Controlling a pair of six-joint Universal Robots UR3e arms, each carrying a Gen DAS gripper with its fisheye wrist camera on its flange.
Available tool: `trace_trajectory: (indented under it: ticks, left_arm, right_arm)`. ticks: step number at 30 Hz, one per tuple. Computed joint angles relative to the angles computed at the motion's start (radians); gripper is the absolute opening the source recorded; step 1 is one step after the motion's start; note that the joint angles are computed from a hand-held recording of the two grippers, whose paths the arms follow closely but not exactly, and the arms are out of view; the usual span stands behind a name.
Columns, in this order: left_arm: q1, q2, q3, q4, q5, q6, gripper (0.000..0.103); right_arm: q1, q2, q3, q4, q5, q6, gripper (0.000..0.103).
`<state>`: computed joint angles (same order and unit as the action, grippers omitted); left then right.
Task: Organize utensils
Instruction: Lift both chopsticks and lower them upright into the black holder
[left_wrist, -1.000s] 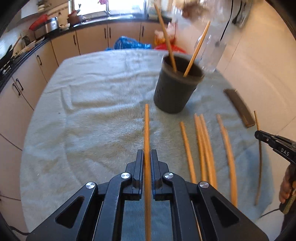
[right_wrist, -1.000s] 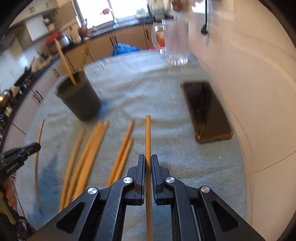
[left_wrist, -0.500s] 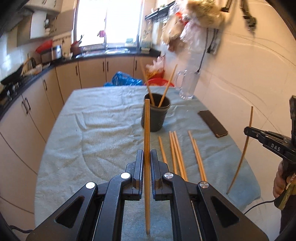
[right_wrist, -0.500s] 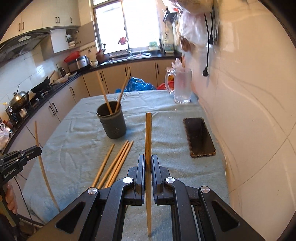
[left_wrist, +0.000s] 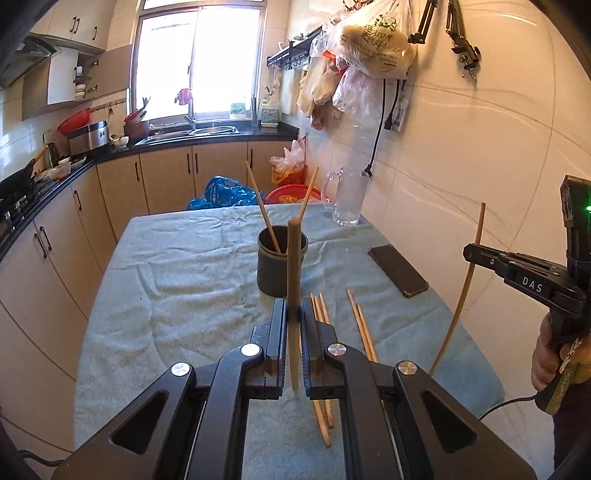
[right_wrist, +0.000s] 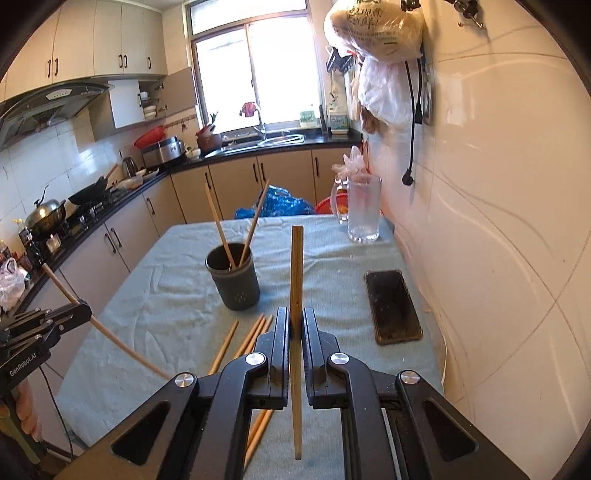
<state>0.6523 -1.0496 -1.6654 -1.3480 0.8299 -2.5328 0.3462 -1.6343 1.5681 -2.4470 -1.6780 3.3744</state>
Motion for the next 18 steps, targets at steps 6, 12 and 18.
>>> trace_trajectory:
  ticks: [6,12,18]
  left_arm:
    - [-0.119,-0.171,0.161,0.138,0.089,-0.129,0.006]
    - [-0.258,-0.403,0.436,0.223,0.216,-0.246,0.006]
    - [-0.398,-0.720,0.867,0.175,0.349,-0.362,0.006]
  right_arm:
    - [-0.012,0.100,-0.143,0.006,0.029,-0.002,0.007]
    - [-0.024,0.264,-0.386,0.034,0.072,0.003,0.007]
    - [-0.043,0.461,-0.693,0.053,0.132,0.047,0.007]
